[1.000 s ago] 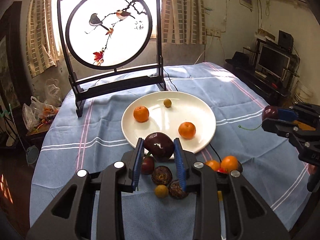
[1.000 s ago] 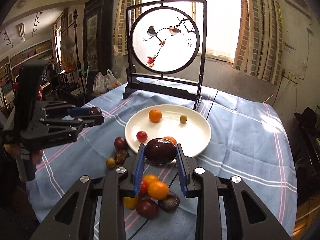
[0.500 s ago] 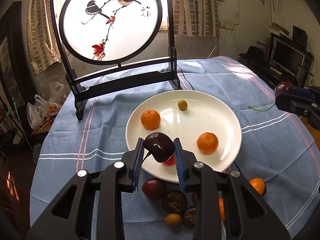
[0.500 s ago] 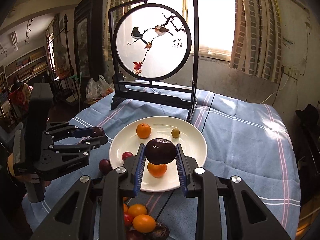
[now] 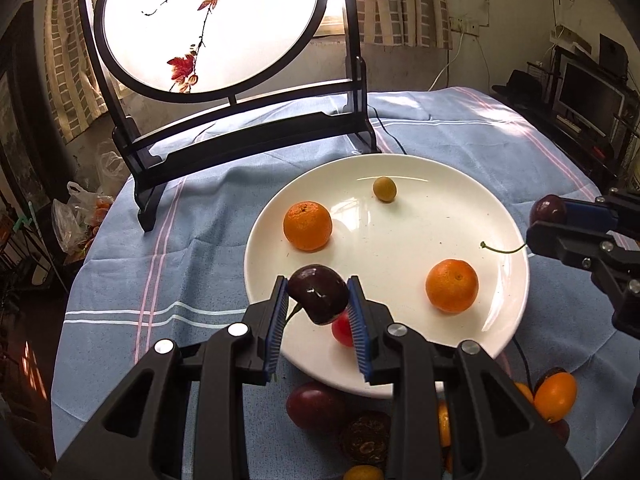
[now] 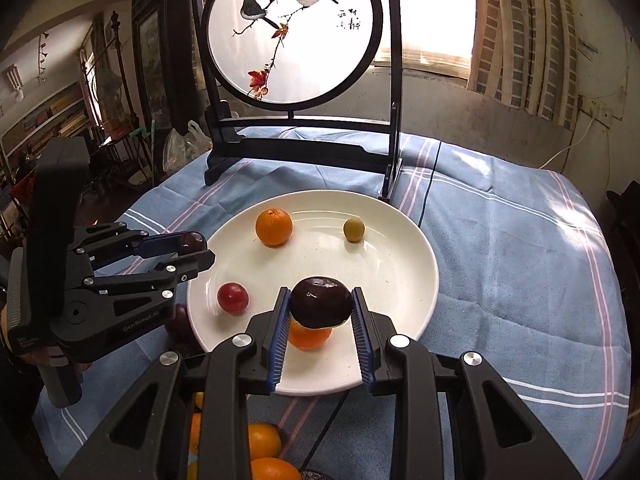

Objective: Organize fruits
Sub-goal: 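Lower the plum and cherry onto the white plate and open both grippers, then grasp a large red plum with the right gripper while the left grasps a yellow-green fruit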

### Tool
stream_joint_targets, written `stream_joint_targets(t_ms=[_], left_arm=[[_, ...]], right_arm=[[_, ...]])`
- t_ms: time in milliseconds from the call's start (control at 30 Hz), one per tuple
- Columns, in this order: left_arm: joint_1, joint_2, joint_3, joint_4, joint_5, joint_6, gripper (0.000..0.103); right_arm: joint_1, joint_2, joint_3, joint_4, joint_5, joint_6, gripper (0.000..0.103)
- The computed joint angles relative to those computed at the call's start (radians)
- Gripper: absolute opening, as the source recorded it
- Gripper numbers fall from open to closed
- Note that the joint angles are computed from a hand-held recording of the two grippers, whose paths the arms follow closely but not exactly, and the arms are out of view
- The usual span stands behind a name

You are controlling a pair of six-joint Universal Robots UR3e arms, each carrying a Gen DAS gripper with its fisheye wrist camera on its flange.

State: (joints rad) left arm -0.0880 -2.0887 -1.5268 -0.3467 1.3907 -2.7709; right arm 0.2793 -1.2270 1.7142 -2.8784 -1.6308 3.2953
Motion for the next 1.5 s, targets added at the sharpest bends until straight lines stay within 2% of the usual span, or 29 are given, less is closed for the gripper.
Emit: stream_joint_targets(t_ms=[400, 867, 900, 933, 1200, 1267, 1467, 1500], left_arm=[[-0.035, -0.129, 0.164, -0.059, 0.066, -0.036, 0.029], [-0.049, -0.223, 0.279, -0.107, 0.097, -0.039, 0.030], [-0.050, -0.226, 0.281, -0.107, 0.099, -0.042, 0.034], [-0.050, -0.228, 0.280, -0.100, 0.103, -0.046, 0.039], [-0.042, -0.193, 0.226, -0.069, 0.093, -0.034, 0.041], [-0.036, -0.168, 0.193, -0.058, 0.084, -0.034, 0.045], [0.016, -0.006, -0.031, 0.043, 0.028, -0.010, 0.053], [0.030, 0.030, -0.080, 0.063, 0.014, -0.004, 0.055]], right_arm=[[-0.001, 0.105, -0.103, 0.028, 0.003, 0.026, 0.030], [0.010, 0.207, -0.214, 0.076, -0.039, 0.015, 0.032], [0.010, 0.210, -0.218, 0.084, -0.039, 0.013, 0.037], [0.011, 0.209, -0.214, 0.074, -0.044, 0.015, 0.038], [0.010, 0.146, -0.133, 0.030, -0.034, 0.026, 0.040], [0.009, 0.113, -0.093, 0.016, -0.025, 0.034, 0.040], [0.039, -0.046, 0.079, -0.027, -0.029, 0.024, 0.043], [0.048, -0.077, 0.111, -0.034, -0.031, 0.023, 0.046]])
